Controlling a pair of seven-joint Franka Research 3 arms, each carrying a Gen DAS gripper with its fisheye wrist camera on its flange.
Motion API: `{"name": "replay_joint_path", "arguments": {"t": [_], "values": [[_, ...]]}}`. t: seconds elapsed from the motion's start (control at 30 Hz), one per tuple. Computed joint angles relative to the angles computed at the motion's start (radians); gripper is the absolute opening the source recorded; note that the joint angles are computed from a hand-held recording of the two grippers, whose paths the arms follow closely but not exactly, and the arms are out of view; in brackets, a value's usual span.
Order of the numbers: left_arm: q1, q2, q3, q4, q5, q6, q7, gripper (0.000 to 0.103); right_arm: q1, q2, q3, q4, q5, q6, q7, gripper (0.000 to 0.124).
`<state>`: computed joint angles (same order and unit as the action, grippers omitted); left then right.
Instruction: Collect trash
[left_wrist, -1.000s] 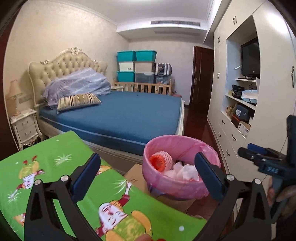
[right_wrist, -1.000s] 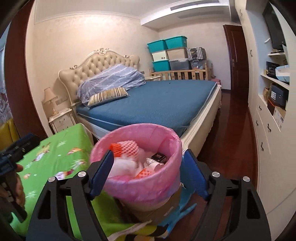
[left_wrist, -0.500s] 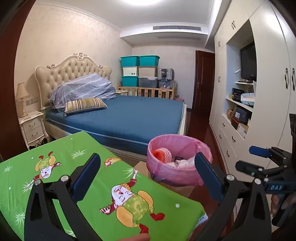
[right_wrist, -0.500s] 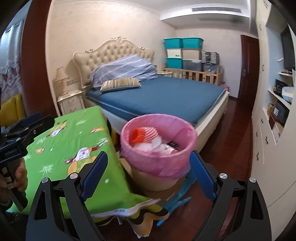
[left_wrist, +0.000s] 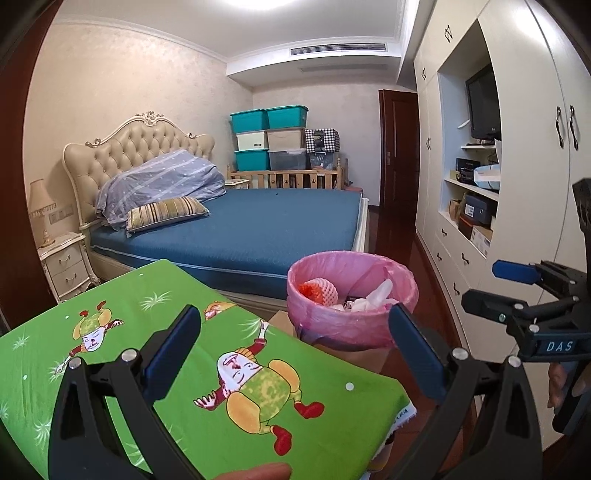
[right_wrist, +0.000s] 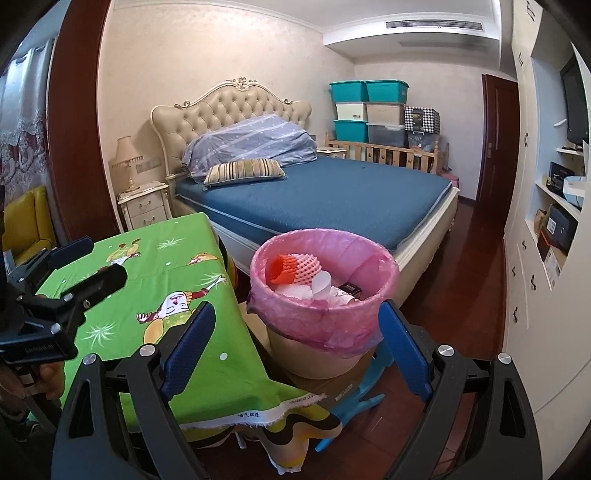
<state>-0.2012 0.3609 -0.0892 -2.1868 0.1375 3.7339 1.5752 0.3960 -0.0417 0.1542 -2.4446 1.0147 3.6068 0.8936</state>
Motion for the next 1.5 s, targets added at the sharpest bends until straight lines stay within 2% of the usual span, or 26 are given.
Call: {"name": "replay_joint_path", "arguments": {"t": [0.3, 1.0, 1.5], "values": [[0.002, 0.005, 0.001, 0.003, 0.019, -0.015, 0.001, 0.098, 0.002, 0.004, 0.003, 0.030, 0.085, -0.021, -0.087, 0.085], [0.028, 0.019, -0.006, 0.014, 0.063, -0.021, -0.052, 0.098, 0.016, 0.019, 0.001, 0.048, 0.117, -0.016, -0.124, 0.085], [0.023, 0.022, 0.001, 0.017, 0.061, -0.031, -0.050, 0.098, 0.021, 0.026, -0.005, 0.055, 0.132, -0.014, -0.136, 0.085]]}}
